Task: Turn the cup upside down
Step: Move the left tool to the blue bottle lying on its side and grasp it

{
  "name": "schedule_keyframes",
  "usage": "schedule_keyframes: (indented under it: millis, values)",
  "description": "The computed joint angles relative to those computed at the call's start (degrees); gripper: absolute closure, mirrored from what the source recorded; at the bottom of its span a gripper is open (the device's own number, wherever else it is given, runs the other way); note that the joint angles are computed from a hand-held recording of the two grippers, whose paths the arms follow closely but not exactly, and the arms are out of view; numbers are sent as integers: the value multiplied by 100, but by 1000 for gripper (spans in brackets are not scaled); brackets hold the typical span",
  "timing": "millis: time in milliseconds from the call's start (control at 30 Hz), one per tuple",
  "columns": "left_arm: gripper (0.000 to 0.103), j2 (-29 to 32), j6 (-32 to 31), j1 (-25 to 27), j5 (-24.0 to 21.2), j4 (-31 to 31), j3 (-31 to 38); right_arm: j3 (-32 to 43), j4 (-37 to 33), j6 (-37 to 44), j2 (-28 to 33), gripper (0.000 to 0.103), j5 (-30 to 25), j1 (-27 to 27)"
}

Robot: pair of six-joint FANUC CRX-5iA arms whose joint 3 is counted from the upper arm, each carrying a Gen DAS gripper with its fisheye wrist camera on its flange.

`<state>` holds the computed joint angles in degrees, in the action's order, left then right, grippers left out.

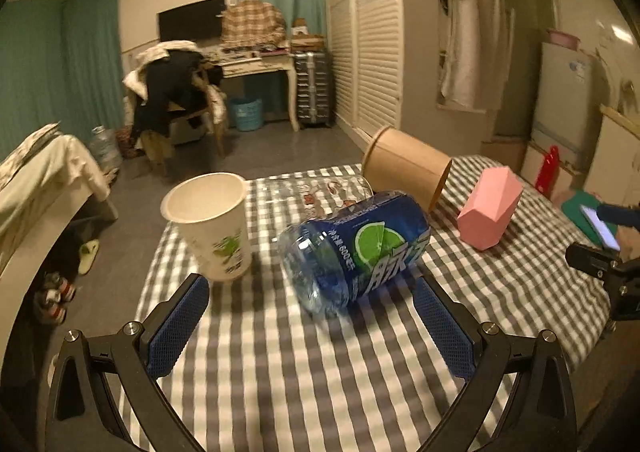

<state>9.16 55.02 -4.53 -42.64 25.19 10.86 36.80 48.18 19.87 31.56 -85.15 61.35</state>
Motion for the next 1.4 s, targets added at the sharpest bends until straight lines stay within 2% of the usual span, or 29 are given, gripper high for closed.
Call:
schedule_keyframes:
  millis: [67,300,400,600,733,800,933,1100,1167,1267,1400]
  values:
    - [0,270,-31,-22,-221,-75,317,153,-96,120,94,0,12,-73]
    - [0,742,-176,-112,-562,-3,769,441,-173,439,301,0,226,-245]
    - [0,843,-333,-108,-868,264,837,428,-192,484,314,0,286,-310]
    - [0,797,-694,-150,-1260,629,723,24,-129,242,74,0,234,-370]
    - [0,715,-915,-178,-1578,1206,536,-392,-56,-63,-205,0,212,-356]
    - [0,613,-962,-233,-1534,1185,442,-541,-28,-188,-309,0,172,-338]
    - [0,391,-745,-329,-1212,706,342,-812,31,-450,-515,0,77,-290]
    - [0,253,-534,-232,-814,668,164,-1051,92,-646,-683,0,99,-215]
    - [0,374,-274,-221,-706,401,366,-1091,64,-678,-715,0,126,-214]
    - [0,663,-106,-204,-816,284,737,-1103,30,-671,-710,0,175,-224]
    - [0,965,-130,-229,-901,275,1098,-1044,-52,-590,-653,0,223,-249]
